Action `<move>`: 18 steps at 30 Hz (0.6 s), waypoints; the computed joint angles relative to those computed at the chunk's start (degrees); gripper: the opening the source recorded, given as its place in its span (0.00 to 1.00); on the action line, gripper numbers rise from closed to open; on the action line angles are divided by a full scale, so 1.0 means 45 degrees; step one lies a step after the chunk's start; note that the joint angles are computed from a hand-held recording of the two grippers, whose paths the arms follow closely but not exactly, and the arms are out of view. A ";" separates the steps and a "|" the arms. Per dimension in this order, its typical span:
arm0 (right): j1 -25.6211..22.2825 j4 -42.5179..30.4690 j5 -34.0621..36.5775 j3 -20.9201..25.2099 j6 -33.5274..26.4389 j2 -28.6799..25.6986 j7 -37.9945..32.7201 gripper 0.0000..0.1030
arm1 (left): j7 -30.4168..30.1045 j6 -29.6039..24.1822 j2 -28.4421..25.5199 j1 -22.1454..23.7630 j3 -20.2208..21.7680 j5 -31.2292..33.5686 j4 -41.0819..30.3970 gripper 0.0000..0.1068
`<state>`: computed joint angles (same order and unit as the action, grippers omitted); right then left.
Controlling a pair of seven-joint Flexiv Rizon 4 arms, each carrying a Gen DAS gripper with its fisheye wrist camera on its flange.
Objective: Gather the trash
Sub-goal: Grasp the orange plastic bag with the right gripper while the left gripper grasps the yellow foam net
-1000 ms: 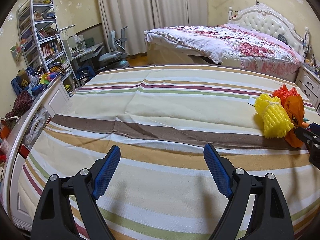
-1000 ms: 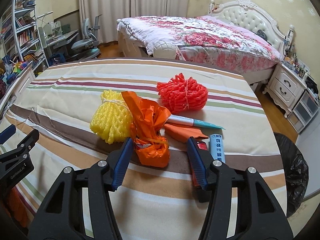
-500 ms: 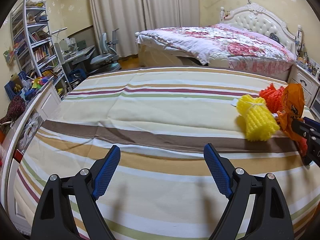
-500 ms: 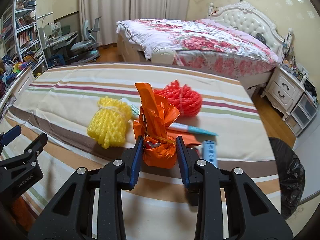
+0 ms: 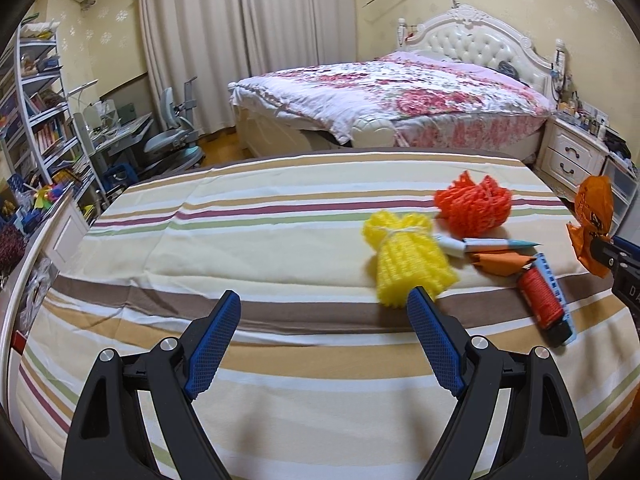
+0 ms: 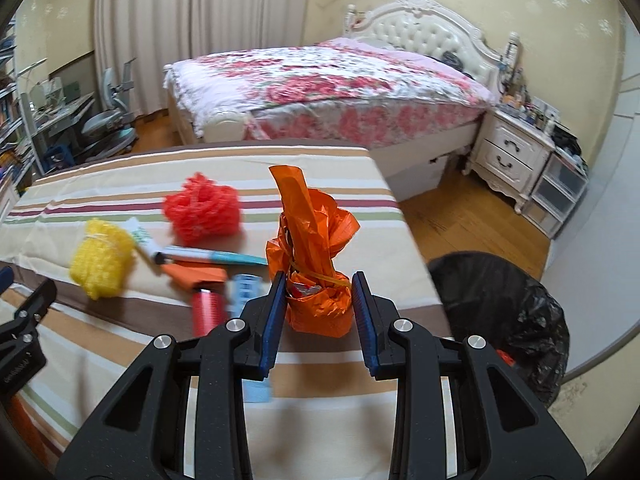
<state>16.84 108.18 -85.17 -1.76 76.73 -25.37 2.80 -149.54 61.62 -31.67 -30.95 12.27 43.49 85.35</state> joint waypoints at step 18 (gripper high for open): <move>-0.0770 0.0266 -0.0773 -0.0019 0.0661 -0.0283 0.0938 0.31 | 0.1500 -0.0722 -0.1610 0.0031 -0.0164 -0.1345 -0.2017 0.77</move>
<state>13.37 109.38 -88.65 -1.84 79.71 -26.64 7.03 -142.79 58.38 -38.91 -30.81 11.53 37.44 76.28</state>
